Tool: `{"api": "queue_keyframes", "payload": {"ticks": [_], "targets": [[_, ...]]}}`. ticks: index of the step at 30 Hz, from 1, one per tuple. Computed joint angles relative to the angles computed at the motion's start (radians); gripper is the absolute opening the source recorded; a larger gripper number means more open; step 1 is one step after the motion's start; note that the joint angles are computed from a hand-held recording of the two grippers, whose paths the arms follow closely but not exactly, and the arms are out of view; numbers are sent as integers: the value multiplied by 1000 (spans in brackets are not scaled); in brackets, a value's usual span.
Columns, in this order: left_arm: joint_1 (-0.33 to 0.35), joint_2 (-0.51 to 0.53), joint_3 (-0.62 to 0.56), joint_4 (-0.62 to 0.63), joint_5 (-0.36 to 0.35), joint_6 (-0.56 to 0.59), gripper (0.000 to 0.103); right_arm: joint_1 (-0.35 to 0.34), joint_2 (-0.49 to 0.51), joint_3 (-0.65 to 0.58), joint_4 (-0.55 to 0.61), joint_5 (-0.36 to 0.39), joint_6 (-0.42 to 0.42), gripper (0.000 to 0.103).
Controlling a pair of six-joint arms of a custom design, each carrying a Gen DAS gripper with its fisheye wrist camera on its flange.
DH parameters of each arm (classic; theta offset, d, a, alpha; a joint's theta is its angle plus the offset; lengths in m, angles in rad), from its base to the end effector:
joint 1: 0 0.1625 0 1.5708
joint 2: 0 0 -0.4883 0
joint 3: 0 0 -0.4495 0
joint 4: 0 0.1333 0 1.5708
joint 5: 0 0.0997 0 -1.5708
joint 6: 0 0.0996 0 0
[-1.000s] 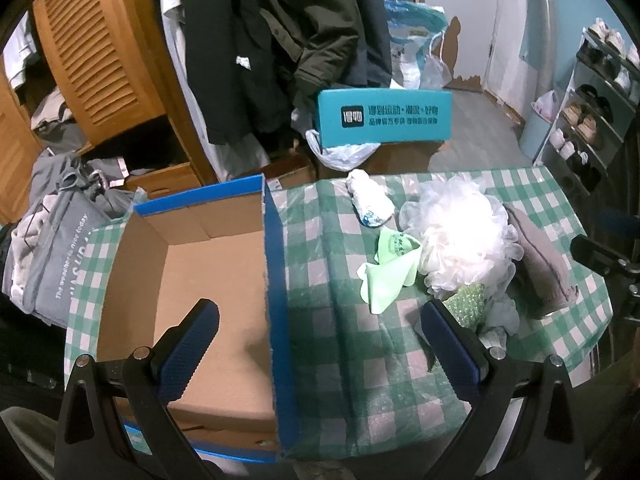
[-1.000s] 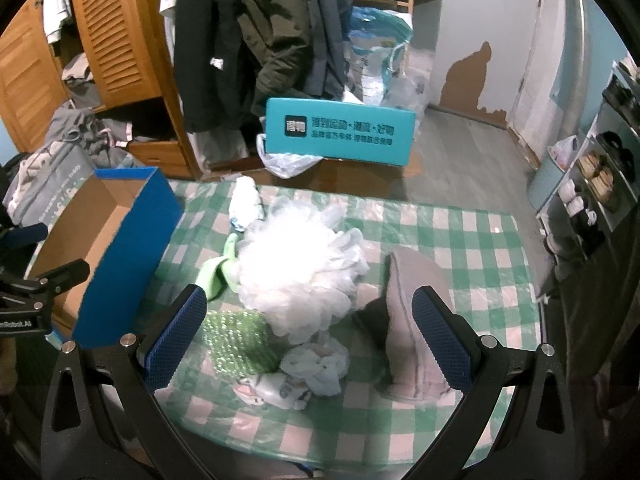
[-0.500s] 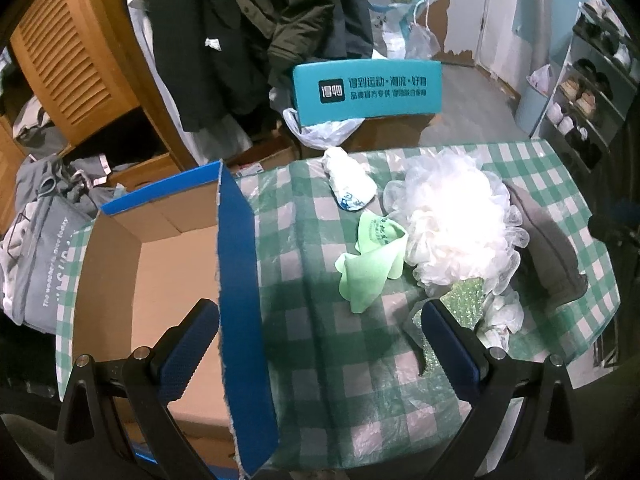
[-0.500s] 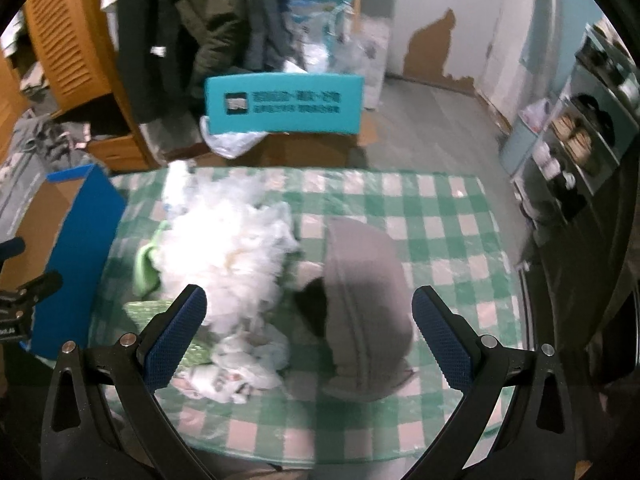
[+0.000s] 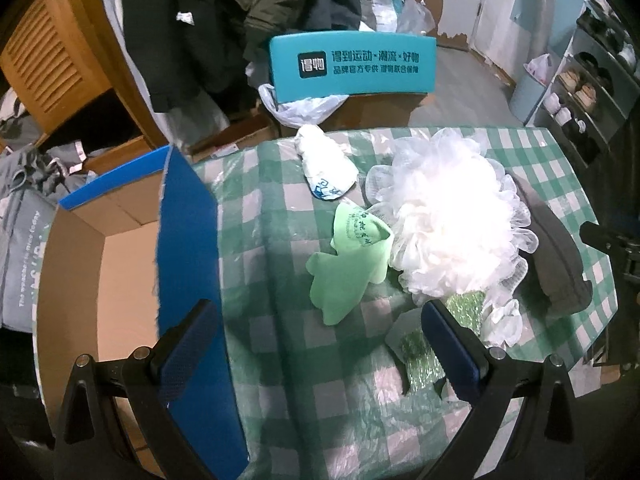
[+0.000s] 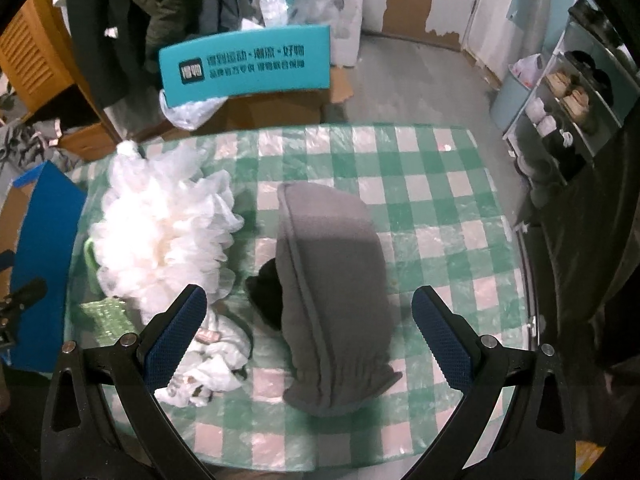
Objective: Organize soft objects
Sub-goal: 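Grasp the grey fleece sock with the right tool while the left tool grasps the light green socks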
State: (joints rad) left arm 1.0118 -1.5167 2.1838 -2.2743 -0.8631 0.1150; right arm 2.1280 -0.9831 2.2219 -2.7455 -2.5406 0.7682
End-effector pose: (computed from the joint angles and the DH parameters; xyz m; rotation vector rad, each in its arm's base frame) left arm -0.0877 -0.5136 0.3000 0.7939 2.3158 -0.2426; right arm 0.3148 -0.4085 0.0813 -0.1994 -2.2445 0.6734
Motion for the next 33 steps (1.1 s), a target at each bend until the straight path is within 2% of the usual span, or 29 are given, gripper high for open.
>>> {"api": "queue_keyframes", "payload": {"ticks": [10, 21, 22, 25, 27, 28, 29, 30, 31, 32, 33], "targets": [[55, 86, -42, 13, -38, -25, 102, -76, 25, -8, 63, 45, 11, 101], [79, 163, -63, -18, -22, -1, 102, -118, 36, 6, 70, 49, 21, 101], [82, 170, -66, -20, -23, 4, 102, -123, 37, 7, 66, 51, 19, 100], [96, 193, -78, -24, -28, 25, 101, -140, 41, 13, 39, 72, 7, 90], [106, 201, -83, -30, -35, 33, 96, -149, 44, 20, 4, 90, -12, 84], [110, 203, -83, -30, -38, 35, 89, -154, 46, 22, -6, 96, -21, 82], [115, 206, -87, -27, -46, 40, 79, -155, 47, 23, -5, 99, -25, 77], [120, 208, -90, -22, -54, 42, 73, -155, 49, 23, -9, 100, -28, 71], [124, 210, -94, -12, -62, 39, 59, -156, 49, 26, -19, 104, -34, 67], [132, 213, -101, 2, -79, 32, 44, -157, 47, 30, -30, 112, -39, 58], [136, 212, -103, 10, -93, 29, 37, -160, 42, 34, -37, 124, -44, 51]]}}
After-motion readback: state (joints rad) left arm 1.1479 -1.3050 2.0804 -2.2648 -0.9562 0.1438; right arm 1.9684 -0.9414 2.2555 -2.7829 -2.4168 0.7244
